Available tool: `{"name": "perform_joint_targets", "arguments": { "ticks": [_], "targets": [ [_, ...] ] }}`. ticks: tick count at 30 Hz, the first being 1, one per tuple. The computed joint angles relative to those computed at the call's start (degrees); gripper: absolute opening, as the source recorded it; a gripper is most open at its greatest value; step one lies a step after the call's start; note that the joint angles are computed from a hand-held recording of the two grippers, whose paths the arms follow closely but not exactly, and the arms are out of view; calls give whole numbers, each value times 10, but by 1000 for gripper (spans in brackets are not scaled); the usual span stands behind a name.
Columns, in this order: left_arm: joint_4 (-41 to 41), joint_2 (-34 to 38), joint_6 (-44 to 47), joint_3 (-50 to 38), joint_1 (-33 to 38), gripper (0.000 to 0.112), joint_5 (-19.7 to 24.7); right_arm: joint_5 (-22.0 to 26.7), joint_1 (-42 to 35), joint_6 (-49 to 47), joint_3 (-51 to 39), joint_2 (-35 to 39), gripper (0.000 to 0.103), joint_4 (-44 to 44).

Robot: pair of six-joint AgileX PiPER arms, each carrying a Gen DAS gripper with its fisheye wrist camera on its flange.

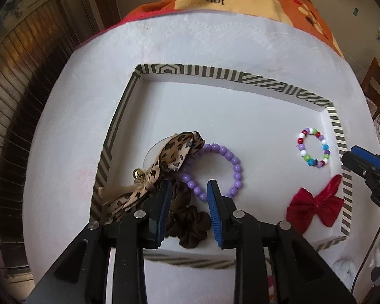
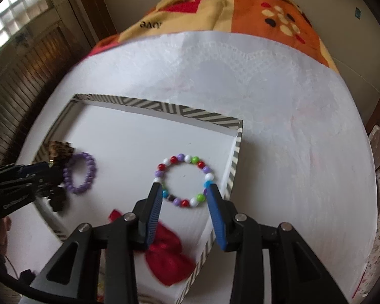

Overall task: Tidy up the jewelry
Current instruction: 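Lift both open tools back toward the remaining jewelry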

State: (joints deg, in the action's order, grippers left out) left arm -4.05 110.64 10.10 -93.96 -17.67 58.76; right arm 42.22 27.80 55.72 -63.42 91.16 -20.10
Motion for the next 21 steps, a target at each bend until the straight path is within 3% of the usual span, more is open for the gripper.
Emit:
{"name": "perform_joint_targets", "arguments": {
  "ticks": [11,21],
  "targets": [
    [-13,-107,8,87,2,21,-22,80,125,167,30,-96,44,-88],
    [-34,-230,33,210,18,21,-33,202,285,293,26,-131,48,-132]
  ]
}}
